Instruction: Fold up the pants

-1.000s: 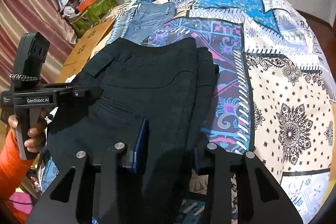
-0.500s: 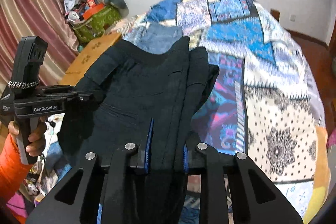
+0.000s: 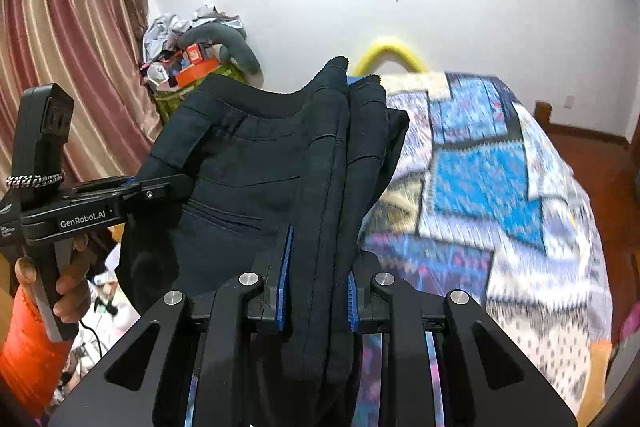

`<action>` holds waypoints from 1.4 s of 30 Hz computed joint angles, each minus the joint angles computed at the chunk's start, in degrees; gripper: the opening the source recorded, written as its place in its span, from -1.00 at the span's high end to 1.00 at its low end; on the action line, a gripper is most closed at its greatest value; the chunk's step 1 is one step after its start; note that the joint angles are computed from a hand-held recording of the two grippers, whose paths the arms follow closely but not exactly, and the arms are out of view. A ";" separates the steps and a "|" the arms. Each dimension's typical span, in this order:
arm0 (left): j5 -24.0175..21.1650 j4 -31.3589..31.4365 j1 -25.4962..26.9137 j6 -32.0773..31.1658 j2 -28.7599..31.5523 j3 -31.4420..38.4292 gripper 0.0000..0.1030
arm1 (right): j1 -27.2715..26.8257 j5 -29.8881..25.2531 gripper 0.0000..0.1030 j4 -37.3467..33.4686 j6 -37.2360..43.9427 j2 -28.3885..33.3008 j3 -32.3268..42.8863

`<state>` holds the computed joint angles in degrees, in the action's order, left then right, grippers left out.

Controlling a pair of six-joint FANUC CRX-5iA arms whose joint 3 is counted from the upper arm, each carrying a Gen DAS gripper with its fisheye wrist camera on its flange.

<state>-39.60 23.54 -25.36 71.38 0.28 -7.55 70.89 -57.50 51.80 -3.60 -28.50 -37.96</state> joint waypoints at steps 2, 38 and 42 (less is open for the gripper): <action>0.80 -1.98 0.43 1.24 1.37 1.93 0.45 | -2.64 2.91 0.62 0.13 1.05 1.31 0.65; -10.01 -24.00 1.14 21.35 32.38 26.10 -0.02 | -22.12 15.14 0.37 -32.49 26.41 22.85 11.96; -10.67 -26.47 0.56 23.23 27.66 23.67 -0.02 | -20.58 14.49 0.37 -28.26 20.65 19.02 10.00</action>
<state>-50.27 -2.93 -24.80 94.61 27.94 16.13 50.31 -43.01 23.53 17.05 -9.48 -27.96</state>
